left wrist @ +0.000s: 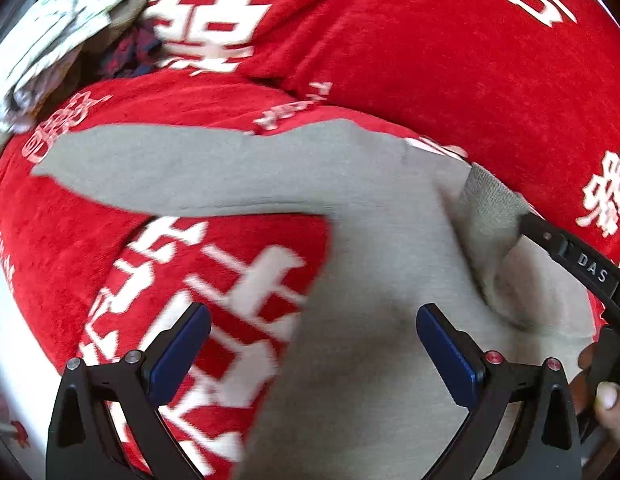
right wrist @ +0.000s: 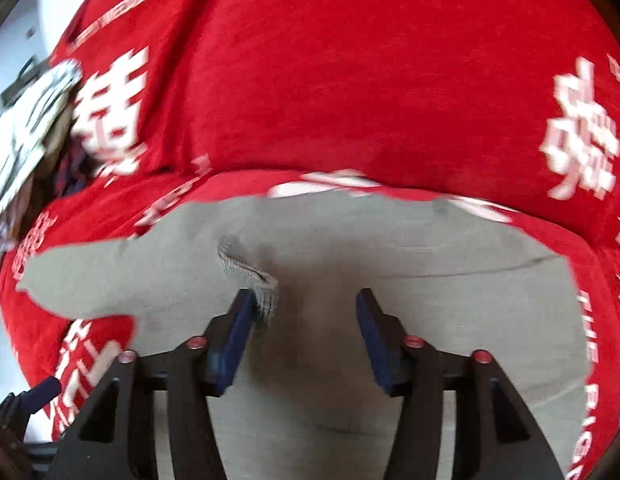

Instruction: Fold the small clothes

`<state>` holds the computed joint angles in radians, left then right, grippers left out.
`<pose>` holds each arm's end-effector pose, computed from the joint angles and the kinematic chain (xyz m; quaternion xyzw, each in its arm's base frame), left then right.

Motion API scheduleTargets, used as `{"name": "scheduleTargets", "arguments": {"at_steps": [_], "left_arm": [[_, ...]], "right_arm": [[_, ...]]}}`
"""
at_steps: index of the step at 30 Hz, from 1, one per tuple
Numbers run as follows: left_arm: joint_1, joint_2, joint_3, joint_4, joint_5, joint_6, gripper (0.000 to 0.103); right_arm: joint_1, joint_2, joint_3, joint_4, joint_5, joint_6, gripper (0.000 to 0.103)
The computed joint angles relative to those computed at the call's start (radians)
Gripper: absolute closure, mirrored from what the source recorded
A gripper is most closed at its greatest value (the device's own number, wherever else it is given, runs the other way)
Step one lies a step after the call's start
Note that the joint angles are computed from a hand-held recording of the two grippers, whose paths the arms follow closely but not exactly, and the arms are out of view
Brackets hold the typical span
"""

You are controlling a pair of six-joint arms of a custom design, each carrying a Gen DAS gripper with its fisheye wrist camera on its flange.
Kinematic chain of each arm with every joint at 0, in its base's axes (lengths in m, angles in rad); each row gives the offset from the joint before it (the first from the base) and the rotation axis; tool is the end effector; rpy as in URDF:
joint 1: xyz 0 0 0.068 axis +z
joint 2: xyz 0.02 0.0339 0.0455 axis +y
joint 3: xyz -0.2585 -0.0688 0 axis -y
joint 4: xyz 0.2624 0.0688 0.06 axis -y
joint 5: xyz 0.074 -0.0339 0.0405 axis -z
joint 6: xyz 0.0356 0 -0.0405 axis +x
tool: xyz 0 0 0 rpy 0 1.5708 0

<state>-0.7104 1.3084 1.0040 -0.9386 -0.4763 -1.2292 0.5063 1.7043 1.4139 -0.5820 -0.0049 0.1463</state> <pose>0.2042 -0.1541 0.2417 -0.2831 0.9168 0.0008 0.2816 0.3440 0.1910 0.2681 -0.1690 0.9243 0.1119 0.3234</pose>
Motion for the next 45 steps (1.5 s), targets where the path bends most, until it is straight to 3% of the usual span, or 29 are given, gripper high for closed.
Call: {"name": "scheduleTargets", "arguments": {"at_steps": [8, 11, 15, 19, 21, 22, 26, 30, 34, 37, 41, 45], "left_arm": [[-0.069, 0.361, 0.386, 0.005, -0.019, 0.197, 0.000], [-0.067, 0.450, 0.489, 0.051, 0.033, 0.275, 0.000], [-0.028, 0.619, 0.650, 0.007, 0.082, 0.326, 0.000], [0.017, 0.687, 0.683, -0.003, 0.097, 0.333, 0.000], [0.048, 0.717, 0.683, 0.004, 0.118, 0.341, 0.000], [0.054, 0.699, 0.641, 0.050, 0.098, 0.360, 0.000], [0.048, 0.663, 0.613, 0.037, 0.085, 0.366, 0.000], [0.020, 0.567, 0.482, 0.088, 0.078, 0.315, 0.000], [-0.027, 0.519, 0.427, 0.073, 0.032, 0.304, 0.000], [-0.043, 0.402, 0.313, 0.104, 0.072, 0.257, 0.000], [-0.073, 0.203, 0.137, 0.104, 0.038, 0.178, 0.000], [-0.035, -0.073, -0.054, 0.029, -0.026, 0.066, 0.000]], "right_arm": [[-0.277, -0.010, -0.069, -0.028, -0.027, -0.046, 0.043], [-0.317, -0.014, -0.101, -0.015, -0.050, -0.084, 0.043], [-0.345, 0.014, -0.104, -0.004, -0.059, -0.120, 0.044], [-0.344, 0.061, -0.054, -0.008, -0.054, -0.146, 0.041], [-0.355, 0.104, -0.008, -0.020, -0.073, -0.143, 0.034], [-0.360, 0.123, 0.013, -0.026, -0.082, -0.138, 0.032], [-0.346, 0.142, 0.065, -0.081, -0.042, -0.136, 0.029], [-0.316, -0.011, -0.098, -0.015, -0.080, -0.149, 0.029], [-0.266, -0.117, -0.237, 0.009, 0.001, -0.142, 0.029], [-0.251, -0.243, -0.358, 0.028, 0.019, -0.119, 0.023], [-0.227, -0.370, -0.483, 0.034, 0.046, -0.134, 0.020], [-0.208, -0.447, -0.529, 0.005, 0.018, -0.113, 0.020]]}}
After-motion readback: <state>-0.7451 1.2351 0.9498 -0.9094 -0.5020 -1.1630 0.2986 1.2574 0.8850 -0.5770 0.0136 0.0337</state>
